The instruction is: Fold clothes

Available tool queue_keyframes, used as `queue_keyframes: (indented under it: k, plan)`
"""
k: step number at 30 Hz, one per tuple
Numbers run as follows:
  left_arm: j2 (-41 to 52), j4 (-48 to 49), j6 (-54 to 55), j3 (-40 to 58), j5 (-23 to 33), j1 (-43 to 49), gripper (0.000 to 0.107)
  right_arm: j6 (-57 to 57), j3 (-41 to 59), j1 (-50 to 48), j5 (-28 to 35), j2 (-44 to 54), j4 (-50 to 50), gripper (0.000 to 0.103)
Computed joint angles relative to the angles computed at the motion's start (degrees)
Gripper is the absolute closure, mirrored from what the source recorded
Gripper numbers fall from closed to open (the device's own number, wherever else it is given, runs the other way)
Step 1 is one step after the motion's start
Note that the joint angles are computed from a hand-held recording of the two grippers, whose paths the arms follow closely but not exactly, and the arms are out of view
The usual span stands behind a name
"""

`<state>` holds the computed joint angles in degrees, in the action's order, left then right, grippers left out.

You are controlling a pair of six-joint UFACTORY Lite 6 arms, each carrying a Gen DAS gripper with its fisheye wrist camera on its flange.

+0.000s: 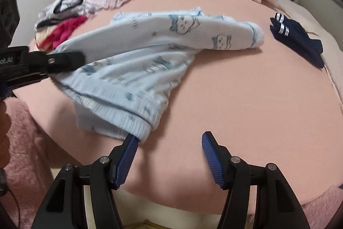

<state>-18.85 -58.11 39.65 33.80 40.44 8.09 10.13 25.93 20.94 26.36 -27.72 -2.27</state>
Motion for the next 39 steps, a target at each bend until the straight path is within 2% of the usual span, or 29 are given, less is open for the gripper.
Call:
queue_keyframes:
  k: [4, 7, 11, 13, 15, 18, 19, 21, 23, 24, 27, 30, 35, 37, 39]
  plan:
    - [1.5, -1.5, 1.8, -3.3, -1.8, -0.4, 0.101, -3.9, -0.6, -3.5, -0.1, 0.5, 3.9, 0.042]
    - [3.5, -1.8, 3.0, -3.3, -1.0, -0.1, 0.101, -8.5, -0.9, -5.6, 1.5, -1.4, 7.5, 0.042]
    - [4.5, -1.9, 2.4, -5.2, -6.5, -3.6, 0.098, -16.4, -0.9, -8.6, 3.2, -5.3, 14.3, 0.042]
    - [3.5, -3.2, 2.4, -5.8, -5.4, -2.2, 0.098, -20.1, -0.2, -9.7, 2.8, -5.7, 18.8, 0.042]
    - [3.5, -3.9, 3.1, -5.9, -4.8, -1.9, 0.098, -19.2, 0.9, -7.8, -0.6, -3.2, 19.5, 0.041]
    - [3.4, -2.8, 2.8, -5.5, -2.4, -0.5, 0.097, -9.4, 3.6, -3.4, -8.2, 7.3, 10.4, 0.041]
    - [3.2, -2.0, 2.6, -5.3, -0.9, 0.4, 0.095, -8.0, 4.5, -3.1, -9.1, 10.4, 8.9, 0.041]
    - [1.0, 1.7, 0.0, -5.3, 1.1, 2.2, 0.091, -12.2, 4.8, -4.8, -7.4, 12.2, 12.6, 0.041]
    - [-1.6, 9.2, -6.6, -3.4, 1.9, 1.3, 0.079, -18.1, 4.9, -7.3, -5.6, 12.9, 17.5, 0.041]
    - [-2.8, 12.9, -9.6, -2.4, 2.5, 0.7, 0.078, -22.0, 4.6, -9.4, -4.4, 11.2, 20.4, 0.041]
    - [-4.0, 23.1, -14.9, 4.6, 4.2, -6.7, 0.07, -32.4, 4.5, -16.5, -0.1, 7.0, 28.1, 0.041]
    - [0.4, 23.1, -14.1, 13.7, 2.0, -11.4, 0.07, -43.1, 9.2, -28.6, 5.5, 8.4, 36.7, 0.041]
    - [23.5, 20.7, -11.9, 35.2, -5.1, -17.6, 0.071, -46.3, 24.5, -35.6, 5.8, 22.2, 33.0, 0.041]
    - [34.3, 23.3, -12.8, 46.7, -6.4, -20.5, 0.073, -45.5, 30.7, -36.6, 3.8, 29.0, 31.2, 0.041]
    - [45.0, 29.4, -16.0, 58.7, -7.0, -23.1, 0.073, -47.6, 35.0, -37.9, 3.1, 35.0, 34.3, 0.041]
